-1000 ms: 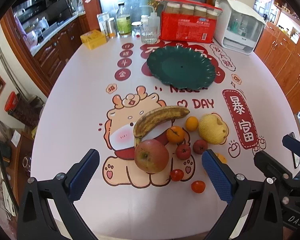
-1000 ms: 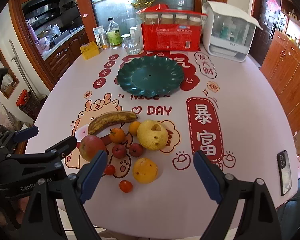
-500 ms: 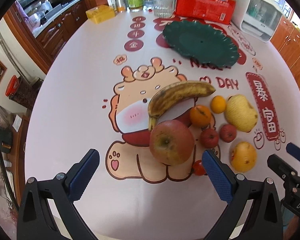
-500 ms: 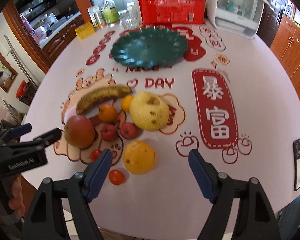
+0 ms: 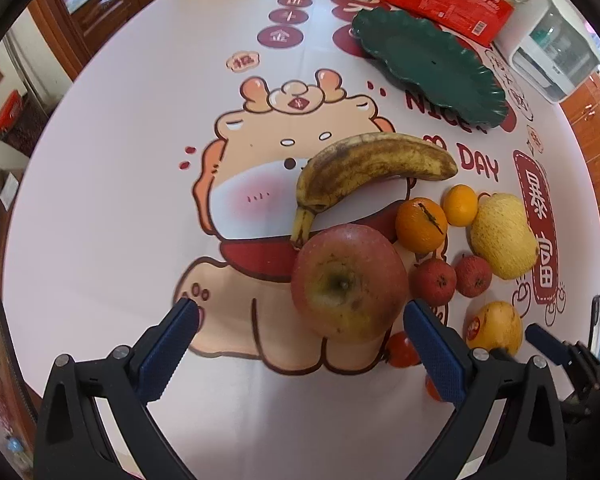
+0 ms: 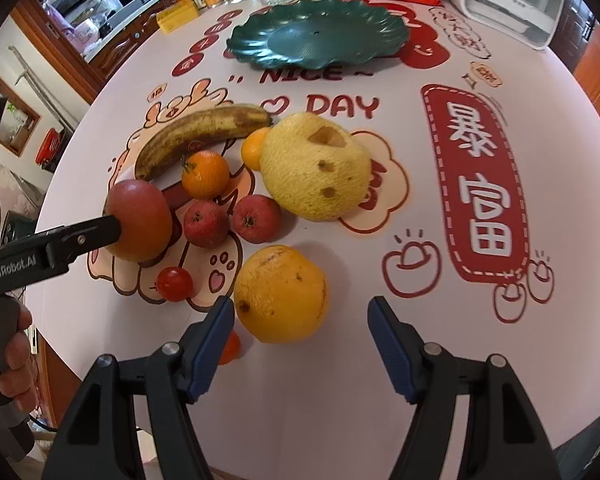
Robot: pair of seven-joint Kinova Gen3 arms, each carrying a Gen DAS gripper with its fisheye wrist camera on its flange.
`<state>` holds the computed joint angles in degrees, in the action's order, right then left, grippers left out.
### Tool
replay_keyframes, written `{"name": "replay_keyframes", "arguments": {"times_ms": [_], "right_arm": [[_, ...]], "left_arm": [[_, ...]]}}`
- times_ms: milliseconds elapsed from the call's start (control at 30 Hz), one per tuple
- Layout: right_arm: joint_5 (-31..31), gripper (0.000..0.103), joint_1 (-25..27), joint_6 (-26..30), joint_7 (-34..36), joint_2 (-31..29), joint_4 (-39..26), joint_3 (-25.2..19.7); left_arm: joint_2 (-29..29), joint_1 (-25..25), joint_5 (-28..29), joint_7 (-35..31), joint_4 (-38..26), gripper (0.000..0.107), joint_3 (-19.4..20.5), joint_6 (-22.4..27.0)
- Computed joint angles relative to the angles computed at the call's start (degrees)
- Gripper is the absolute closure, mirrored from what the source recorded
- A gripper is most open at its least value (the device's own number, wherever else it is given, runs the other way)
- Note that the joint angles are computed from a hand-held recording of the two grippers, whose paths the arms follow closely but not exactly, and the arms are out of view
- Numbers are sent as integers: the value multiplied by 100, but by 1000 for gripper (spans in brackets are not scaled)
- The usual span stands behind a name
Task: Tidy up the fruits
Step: 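Grasp the red apple with the left tool while the right tool grasps the large orange, then carry the apple and orange onto the green plate while both tools open to release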
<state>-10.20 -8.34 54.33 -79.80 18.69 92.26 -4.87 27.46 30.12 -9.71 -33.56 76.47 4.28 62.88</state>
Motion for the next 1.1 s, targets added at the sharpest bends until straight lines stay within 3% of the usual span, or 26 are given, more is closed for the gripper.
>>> {"name": "replay_keyframes", "arguments": {"times_ms": [133, 333, 467, 633, 900, 1100], "right_arm": [[19, 34, -34, 6, 79, 124, -47, -32], [-135, 47, 52, 118, 325, 298, -165, -99], [-131, 49, 27, 79, 411, 314, -173, -94], [-144, 50, 25, 73, 501, 336, -205, -96], [-251, 51, 106, 113, 684, 187, -183, -111], [-488, 51, 239, 183, 932, -112, -262, -112]], "left_arm": [[119, -158, 237, -77, 35, 10, 55, -312], [365, -343, 649, -325, -61, 29, 139, -531], [416, -374, 825, -416, -15, 41, 131, -756], [531, -259, 758, -407, -185, 41, 62, -693], [243, -229, 708, -392, -25, 41, 50, -543], [72, -50, 391, -550, -479, 41, 87, -209]]}}
